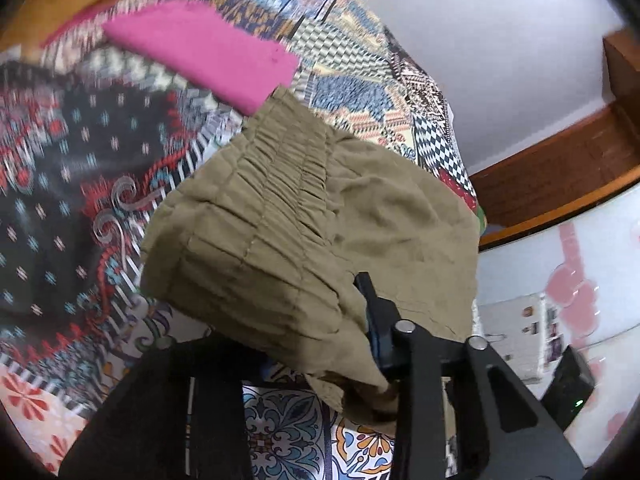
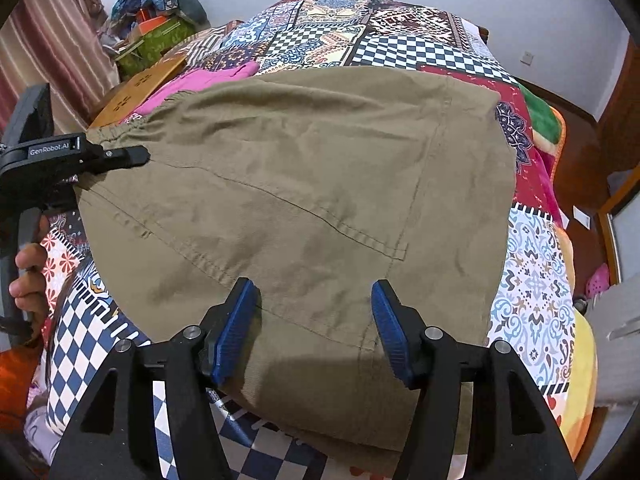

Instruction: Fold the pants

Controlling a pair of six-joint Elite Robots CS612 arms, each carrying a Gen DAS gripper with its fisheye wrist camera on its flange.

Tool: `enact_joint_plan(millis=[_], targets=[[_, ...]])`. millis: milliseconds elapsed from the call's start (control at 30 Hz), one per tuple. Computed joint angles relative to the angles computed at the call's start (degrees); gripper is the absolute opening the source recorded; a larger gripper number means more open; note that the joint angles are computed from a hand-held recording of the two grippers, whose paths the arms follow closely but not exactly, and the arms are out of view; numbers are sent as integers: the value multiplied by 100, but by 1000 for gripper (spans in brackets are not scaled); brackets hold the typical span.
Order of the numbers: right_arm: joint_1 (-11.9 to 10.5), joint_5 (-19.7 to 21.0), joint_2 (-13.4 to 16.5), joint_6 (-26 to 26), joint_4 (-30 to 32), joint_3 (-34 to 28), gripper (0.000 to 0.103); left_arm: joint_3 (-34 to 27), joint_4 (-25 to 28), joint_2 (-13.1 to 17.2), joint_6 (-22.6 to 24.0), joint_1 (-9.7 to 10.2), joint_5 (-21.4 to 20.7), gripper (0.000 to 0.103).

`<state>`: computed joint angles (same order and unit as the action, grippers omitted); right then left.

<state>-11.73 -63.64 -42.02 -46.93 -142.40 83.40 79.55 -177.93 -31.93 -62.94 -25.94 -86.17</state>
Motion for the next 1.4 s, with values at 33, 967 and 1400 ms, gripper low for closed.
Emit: enact_joint_plan(millis=[33,967,1400], targets=[[0,-10,-3,0,-8,4,56,-24,108,-20,144,-29,145,30],[244,675,-479,-570,-27,359,58,1280,264,-878,497,-751,2068,25],[521,61,-202,-1223,1555,-221,58,1312,182,-896,640,-838,2520,24]])
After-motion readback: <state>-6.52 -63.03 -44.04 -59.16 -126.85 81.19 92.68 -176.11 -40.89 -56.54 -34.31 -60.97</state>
